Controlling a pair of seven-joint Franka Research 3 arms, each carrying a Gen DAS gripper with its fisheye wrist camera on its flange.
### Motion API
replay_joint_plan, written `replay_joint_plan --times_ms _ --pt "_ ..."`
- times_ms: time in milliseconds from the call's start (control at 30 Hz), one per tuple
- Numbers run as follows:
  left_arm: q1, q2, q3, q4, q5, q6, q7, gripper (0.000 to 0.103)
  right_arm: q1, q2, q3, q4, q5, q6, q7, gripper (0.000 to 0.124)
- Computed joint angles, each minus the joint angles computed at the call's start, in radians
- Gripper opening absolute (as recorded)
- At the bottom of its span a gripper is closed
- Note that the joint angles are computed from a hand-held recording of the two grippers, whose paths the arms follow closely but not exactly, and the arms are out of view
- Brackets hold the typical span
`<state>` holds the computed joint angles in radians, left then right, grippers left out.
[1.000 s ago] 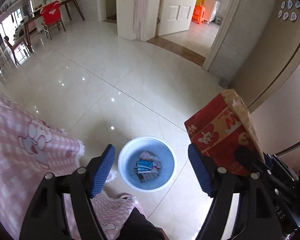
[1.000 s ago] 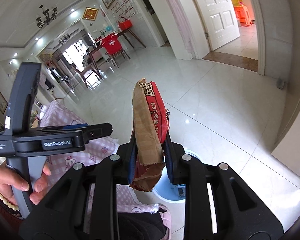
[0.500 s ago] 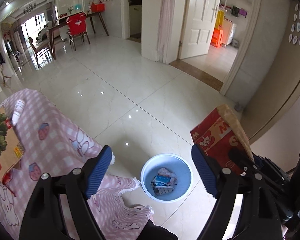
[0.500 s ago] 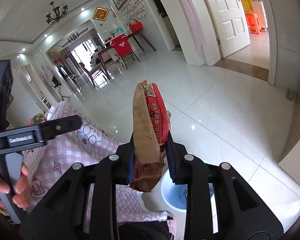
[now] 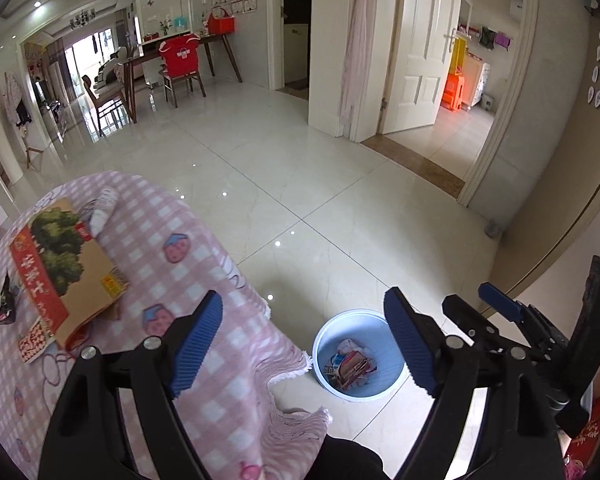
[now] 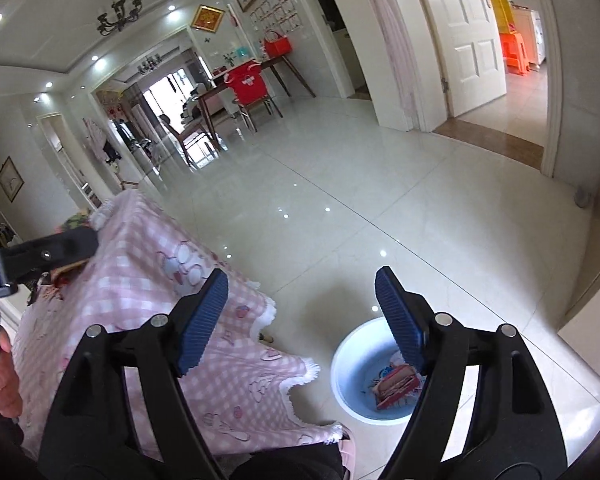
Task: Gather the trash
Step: 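Open the right tool to drop the red snack box into the bucket, then reach both tools back to the table and grasp the dark snack bag with the left tool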
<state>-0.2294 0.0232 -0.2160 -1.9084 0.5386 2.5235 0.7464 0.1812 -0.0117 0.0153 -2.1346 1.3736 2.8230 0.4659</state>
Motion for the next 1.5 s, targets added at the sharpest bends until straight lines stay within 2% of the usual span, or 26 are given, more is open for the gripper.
replay_joint_plan --times_ms 200,500,733,1033,1100,1233,1300,1367,1500 --pt "0.029 -0.127 0.009 -0.12 -0.014 0.042 -0.016 0.081 0.053 -0.108 0.017 -0.045 0.035 0.004 -0.034 0.075" --pt "0.09 -0.347 0.026 -0.315 -0.069 0.087 0.035 0.083 0.176 -0.197 0.043 -0.057 -0.047 0.012 0.023 0.075" --pt "0.167 -0.547 0.077 -0.479 -0.111 0.087 0.087 0.085 0.263 -0.173 0.077 -0.009 -0.136 0.023 0.09 0.075" --pt "0.287 -0.723 0.167 -0.65 -0.163 0.088 0.15 0.087 0.321 -0.074 0.128 0.09 -0.323 0.022 0.236 0.075" --pt "0.314 -0.735 0.171 -0.666 -0.17 0.081 0.161 0.087 0.325 -0.045 0.139 0.116 -0.378 0.014 0.279 0.075" --pt "0.348 -0.752 0.217 -0.696 -0.2 0.086 0.209 0.087 0.333 -0.007 0.159 0.142 -0.434 0.016 0.319 0.075" --pt "0.355 -0.736 0.245 -0.696 -0.227 0.107 0.238 0.087 0.334 0.016 0.164 0.165 -0.457 0.013 0.336 0.075" --pt "0.361 -0.715 0.25 -0.685 -0.251 0.109 0.257 0.087 0.337 0.05 0.173 0.195 -0.509 0.022 0.372 0.075" --pt "0.31 -0.624 0.286 -0.638 -0.346 0.15 0.328 0.087 0.331 0.109 0.175 0.244 -0.633 0.038 0.489 0.075"
